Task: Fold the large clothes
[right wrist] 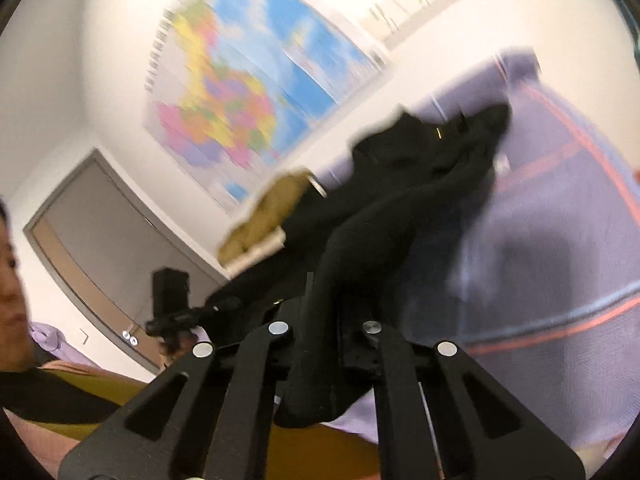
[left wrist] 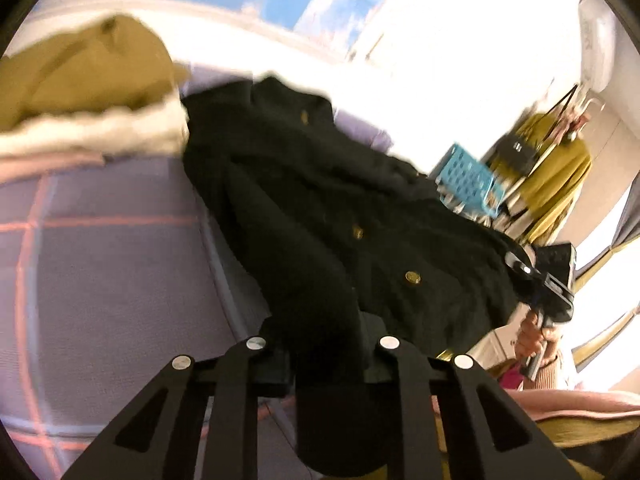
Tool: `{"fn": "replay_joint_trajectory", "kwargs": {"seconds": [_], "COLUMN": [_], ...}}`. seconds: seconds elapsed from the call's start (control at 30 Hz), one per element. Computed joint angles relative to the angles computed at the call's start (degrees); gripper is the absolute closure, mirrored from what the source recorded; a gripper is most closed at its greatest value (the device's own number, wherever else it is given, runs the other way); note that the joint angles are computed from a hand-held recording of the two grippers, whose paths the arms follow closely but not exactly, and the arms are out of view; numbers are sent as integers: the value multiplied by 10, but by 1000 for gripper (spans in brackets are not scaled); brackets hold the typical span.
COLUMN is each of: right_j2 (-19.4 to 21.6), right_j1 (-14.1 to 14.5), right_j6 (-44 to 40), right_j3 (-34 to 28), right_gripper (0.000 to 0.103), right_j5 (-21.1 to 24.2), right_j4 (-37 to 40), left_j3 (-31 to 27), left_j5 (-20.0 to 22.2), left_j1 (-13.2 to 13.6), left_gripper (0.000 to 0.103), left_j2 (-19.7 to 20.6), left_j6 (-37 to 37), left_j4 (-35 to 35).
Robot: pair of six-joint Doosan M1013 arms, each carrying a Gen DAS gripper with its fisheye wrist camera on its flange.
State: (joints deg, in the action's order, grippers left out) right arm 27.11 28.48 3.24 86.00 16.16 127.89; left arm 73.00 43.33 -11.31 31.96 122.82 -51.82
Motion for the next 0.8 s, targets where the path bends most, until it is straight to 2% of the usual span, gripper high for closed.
{"fn": "replay_joint_trajectory", "kwargs": {"seconds": [0.07,0.13,0.17,0.2,0.27,0.33,0.4,0.63,0.8], "right_j2": [-17,-32,-37,-39,-36,-31,-23,-21,-14], "right_j1": [7,14,17,19,17,13,10,8,2], "right_j6": [-120,-191,-206,-197,-124,-36,7,-34,-8], "right_j3": [15,27,29,30,31,30,34,32,11], "right_gripper": [97,97,97,97,97,97,96,96,96], "right_j5": [21,42,33,27,30,16,25,36,33], "right_j4": [106,153,159,147,88,19,6,50,21], "left_j3": [13,34,41,44,45,43,40,31,20], "left_j5": [8,6,5,10,37,41,49,55,54], "left_j1": [10,16,18,20,26,27,26,30,31], "left_gripper": [85,85,84,84,82,81,81,81,81], "left_j2": [-14,-34,-40,-43,-41,-35,-29,-21,-17], "left_j6": [41,94,110,114,110,80,67,61,58], "left_j4": [-53,-98,-108,-111,-114,-83,-73,-87,-84]}}
